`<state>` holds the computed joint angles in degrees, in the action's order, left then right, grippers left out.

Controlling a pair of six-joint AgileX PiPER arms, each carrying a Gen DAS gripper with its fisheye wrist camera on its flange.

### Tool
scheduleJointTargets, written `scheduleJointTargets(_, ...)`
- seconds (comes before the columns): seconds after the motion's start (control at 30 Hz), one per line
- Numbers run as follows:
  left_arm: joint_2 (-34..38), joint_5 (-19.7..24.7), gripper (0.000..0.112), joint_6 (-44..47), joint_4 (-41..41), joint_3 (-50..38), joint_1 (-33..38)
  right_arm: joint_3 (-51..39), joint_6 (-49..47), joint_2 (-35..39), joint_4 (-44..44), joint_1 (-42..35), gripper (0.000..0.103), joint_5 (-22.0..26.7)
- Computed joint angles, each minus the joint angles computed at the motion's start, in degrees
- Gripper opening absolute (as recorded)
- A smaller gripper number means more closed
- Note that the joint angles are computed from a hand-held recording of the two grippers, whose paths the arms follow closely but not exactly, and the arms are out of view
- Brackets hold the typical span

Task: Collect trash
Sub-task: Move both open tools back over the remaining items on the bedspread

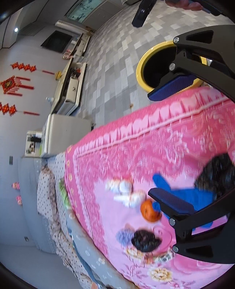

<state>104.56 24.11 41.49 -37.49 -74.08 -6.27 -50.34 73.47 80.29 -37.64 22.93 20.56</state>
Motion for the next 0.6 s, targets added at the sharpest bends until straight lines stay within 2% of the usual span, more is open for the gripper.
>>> scheduleJointTargets(0.37, 2.63, 1.75, 0.093, 2.01, 1.09, -3.93, 14.32, -16.58, -6.88, 11.22, 3.76, 9.72, 0.08, 3.67)
scheduleJointTargets(0.6, 7.98, 2.18, 0.093, -1.75, 6.11, -9.49, 20.81, -28.07, -16.94, 20.55, 10.96, 13.51, 0.08, 6.12)
